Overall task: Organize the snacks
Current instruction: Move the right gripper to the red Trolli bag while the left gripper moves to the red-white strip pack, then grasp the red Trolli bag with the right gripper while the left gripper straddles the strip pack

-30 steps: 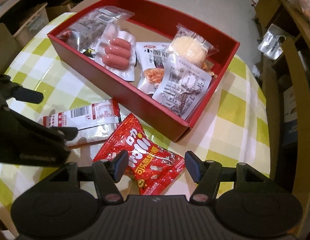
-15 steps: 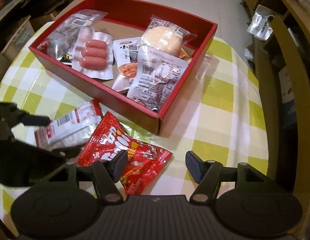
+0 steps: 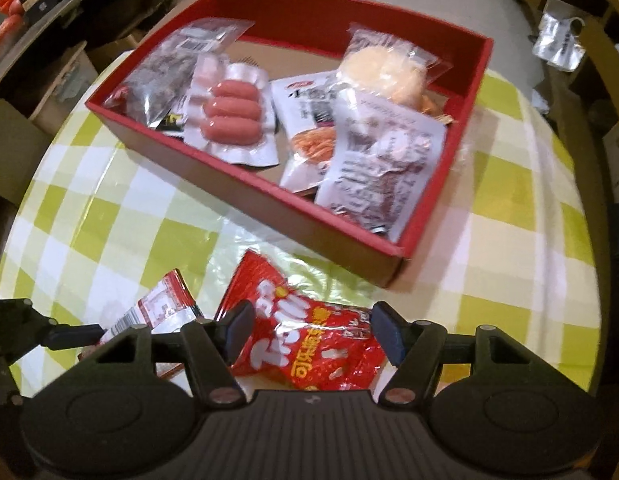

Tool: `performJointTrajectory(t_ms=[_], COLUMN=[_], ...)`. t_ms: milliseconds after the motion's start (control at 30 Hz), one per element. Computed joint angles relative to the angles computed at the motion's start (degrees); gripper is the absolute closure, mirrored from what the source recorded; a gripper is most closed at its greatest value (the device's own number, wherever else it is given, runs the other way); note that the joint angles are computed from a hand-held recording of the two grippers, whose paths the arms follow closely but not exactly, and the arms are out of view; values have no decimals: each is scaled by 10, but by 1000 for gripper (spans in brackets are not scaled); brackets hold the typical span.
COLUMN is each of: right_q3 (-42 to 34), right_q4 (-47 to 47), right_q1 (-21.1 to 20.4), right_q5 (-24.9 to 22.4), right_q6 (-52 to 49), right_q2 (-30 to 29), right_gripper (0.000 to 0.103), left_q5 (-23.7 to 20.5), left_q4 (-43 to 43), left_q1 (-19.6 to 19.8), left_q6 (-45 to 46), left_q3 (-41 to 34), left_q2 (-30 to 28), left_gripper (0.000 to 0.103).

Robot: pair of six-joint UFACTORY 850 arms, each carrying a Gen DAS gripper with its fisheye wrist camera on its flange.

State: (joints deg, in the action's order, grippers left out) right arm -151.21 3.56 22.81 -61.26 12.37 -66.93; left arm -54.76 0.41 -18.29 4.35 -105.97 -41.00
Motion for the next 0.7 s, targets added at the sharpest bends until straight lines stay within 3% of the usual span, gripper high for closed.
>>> performJointTrajectory(t_ms=[133,400,500,600,700], right_q3=[-34,235,305,314,291], right_q4=[27,47,35,-29,-9], right_q1=[3,21,26,35,34], right_q5=[-35,22,51,74,68], right_q6=[-30,-64,-61,-42,-82], right_q2=[-20,134,178,186,172], right_gripper=[24,21,21,21,21], left_q5=[-6,-29,-43,-42,-38], left_q4=[0,8,7,9,11], left_q1=[6,10,8,10,9], left_q6=[-9,-3,-11,-10,-13], left_q3=[1,-37,-51,-51,-51], left_q2=[1,-22,-26,-25,-24], left_gripper=[35,33,33,33,31])
